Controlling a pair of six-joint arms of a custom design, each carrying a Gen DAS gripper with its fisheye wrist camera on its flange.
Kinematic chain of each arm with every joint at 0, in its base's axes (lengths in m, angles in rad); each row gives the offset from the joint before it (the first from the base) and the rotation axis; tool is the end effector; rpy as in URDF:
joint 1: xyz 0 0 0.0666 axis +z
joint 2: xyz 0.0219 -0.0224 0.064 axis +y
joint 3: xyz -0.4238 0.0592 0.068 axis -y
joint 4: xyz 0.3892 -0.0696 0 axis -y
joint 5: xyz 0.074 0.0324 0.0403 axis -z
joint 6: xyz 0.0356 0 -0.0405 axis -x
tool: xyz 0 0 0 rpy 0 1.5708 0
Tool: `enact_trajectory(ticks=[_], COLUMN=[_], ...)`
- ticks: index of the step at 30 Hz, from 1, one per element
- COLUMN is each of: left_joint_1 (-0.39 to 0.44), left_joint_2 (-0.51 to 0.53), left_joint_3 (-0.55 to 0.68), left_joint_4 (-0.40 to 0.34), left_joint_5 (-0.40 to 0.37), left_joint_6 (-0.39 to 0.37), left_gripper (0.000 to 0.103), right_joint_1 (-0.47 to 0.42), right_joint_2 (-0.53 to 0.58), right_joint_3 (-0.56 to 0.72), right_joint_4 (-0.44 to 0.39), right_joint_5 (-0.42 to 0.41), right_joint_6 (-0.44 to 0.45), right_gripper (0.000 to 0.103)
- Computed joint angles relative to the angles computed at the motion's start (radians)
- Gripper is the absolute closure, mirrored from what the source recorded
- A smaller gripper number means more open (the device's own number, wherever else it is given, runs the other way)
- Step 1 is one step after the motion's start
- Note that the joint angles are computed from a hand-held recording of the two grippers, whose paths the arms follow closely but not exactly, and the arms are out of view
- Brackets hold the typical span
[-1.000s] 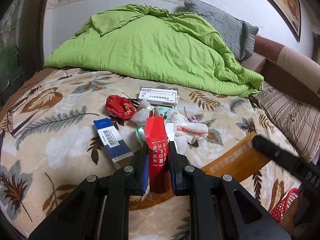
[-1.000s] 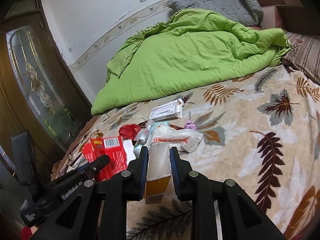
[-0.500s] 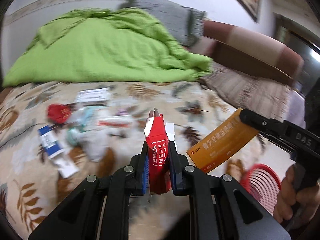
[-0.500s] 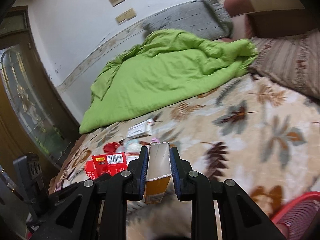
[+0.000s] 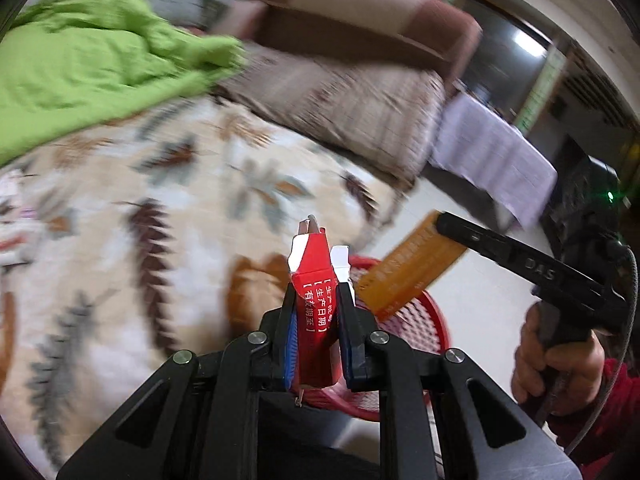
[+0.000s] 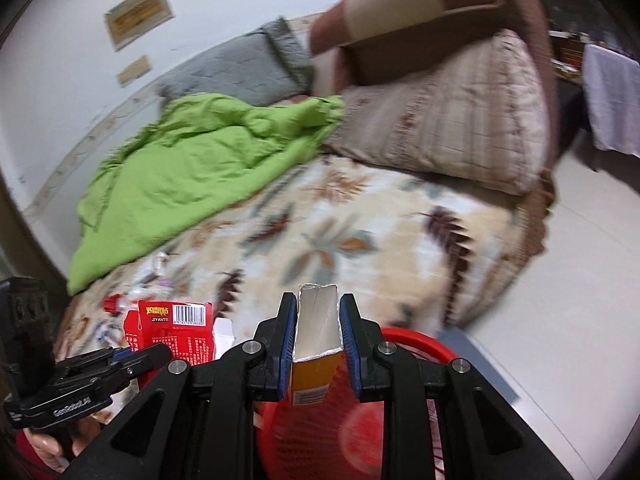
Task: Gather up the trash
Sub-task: 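Carry both boxes to the red wastebasket and open both grippers over it, then grasp the blue-white medicine box with the left gripper while the right grasps the white glove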
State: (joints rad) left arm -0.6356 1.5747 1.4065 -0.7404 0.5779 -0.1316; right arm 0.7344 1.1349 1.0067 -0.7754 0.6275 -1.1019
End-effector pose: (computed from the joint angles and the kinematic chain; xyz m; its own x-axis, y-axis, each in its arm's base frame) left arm 0.4219 -0.3359 0.4070 -0.5284 0.5264 -0.6661 0.8442 0.4091 -0.3464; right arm 0.2771 0.2215 0.4128 -0.5069 0.5153 -0.6911 0.3968 0.8512 0.3436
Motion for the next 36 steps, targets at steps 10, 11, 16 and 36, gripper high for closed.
enact_trajectory(ticks=[10,11,16,36], left_joint_1=[-0.012,-0.002,0.089,0.485], left_joint_2=[-0.006,-0.006,-0.029,-0.036], left_joint_3=[-0.016,-0.015,-0.032,-0.046], left_joint_4=[-0.006,0.000,0.033,0.091], left_joint_5=[-0.047,-0.049,-0.081,-0.230], left_joint_6=[0.004,0.015,0.068,0.280], left_gripper=[0.056,0.056,0.056,0.051], right_joint_1=[0.004,0.000,-0.014,0.008], right_joint_2=[0.011,0.016,0.096,0.590], right_joint_3=[0.021,0.023,0.067,0.502], right_joint_4=[-0.029,-0.004,0.129,0.267], right_joint_5=[0.050,0.038,-0.044,-0.482], right_joint_6=[0.007,0.024,0.129,0.441], right_gripper=[0.035,0.035,0.035,0.035])
